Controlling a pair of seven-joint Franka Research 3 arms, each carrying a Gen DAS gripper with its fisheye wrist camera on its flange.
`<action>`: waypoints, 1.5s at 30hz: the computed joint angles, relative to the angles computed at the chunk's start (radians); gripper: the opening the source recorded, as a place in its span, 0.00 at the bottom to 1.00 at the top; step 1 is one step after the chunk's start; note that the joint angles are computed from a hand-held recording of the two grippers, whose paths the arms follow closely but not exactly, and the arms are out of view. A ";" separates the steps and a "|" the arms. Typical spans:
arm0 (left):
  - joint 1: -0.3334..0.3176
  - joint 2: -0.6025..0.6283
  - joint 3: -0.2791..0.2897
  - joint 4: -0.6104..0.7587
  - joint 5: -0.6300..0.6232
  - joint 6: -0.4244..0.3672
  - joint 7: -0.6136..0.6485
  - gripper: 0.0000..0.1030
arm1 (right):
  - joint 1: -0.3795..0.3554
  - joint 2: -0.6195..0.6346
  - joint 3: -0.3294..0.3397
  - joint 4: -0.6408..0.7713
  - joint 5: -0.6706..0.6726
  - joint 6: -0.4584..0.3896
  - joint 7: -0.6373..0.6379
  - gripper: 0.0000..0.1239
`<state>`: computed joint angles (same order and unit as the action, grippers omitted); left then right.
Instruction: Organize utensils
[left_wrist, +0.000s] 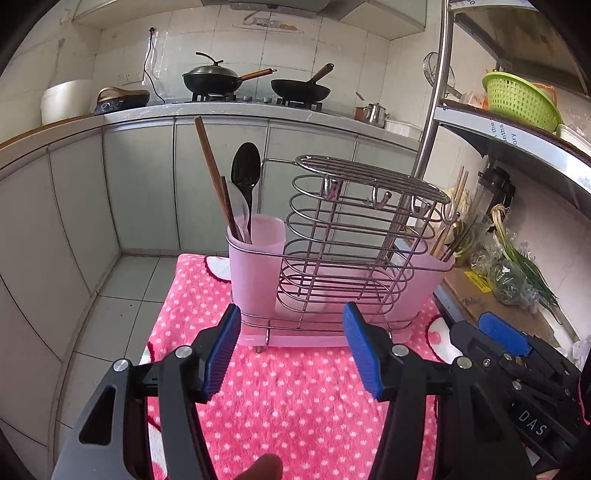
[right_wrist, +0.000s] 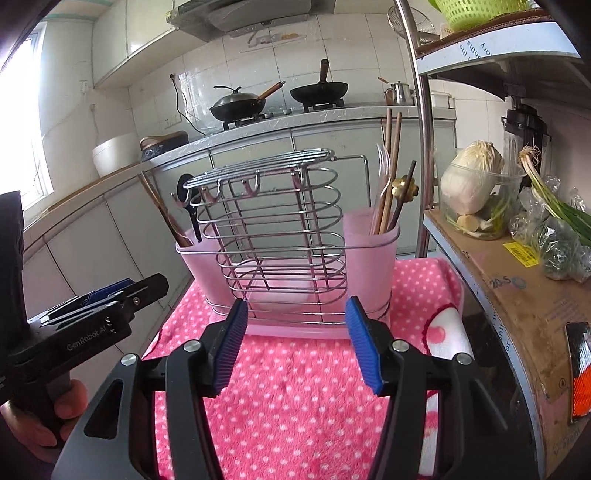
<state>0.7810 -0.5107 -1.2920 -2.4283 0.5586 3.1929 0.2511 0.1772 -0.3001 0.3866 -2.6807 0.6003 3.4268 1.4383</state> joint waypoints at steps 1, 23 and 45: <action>-0.002 -0.003 -0.002 -0.002 -0.001 -0.001 -0.003 0.55 | -0.013 -0.001 0.016 -0.001 0.008 0.000 -0.002 0.45; -0.018 0.010 -0.005 -0.002 0.027 -0.029 -0.029 0.55 | -0.246 -0.010 0.288 0.006 0.121 0.000 -0.054 0.45; -0.040 -0.012 0.016 -0.001 0.041 -0.034 -0.037 0.55 | -0.348 -0.030 0.370 0.008 0.056 -0.023 0.014 0.45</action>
<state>0.7407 -0.5224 -1.2761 -2.4292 0.5994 3.1594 0.2144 -0.1713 -0.3299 0.7563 -2.6725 0.6564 3.4038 1.4527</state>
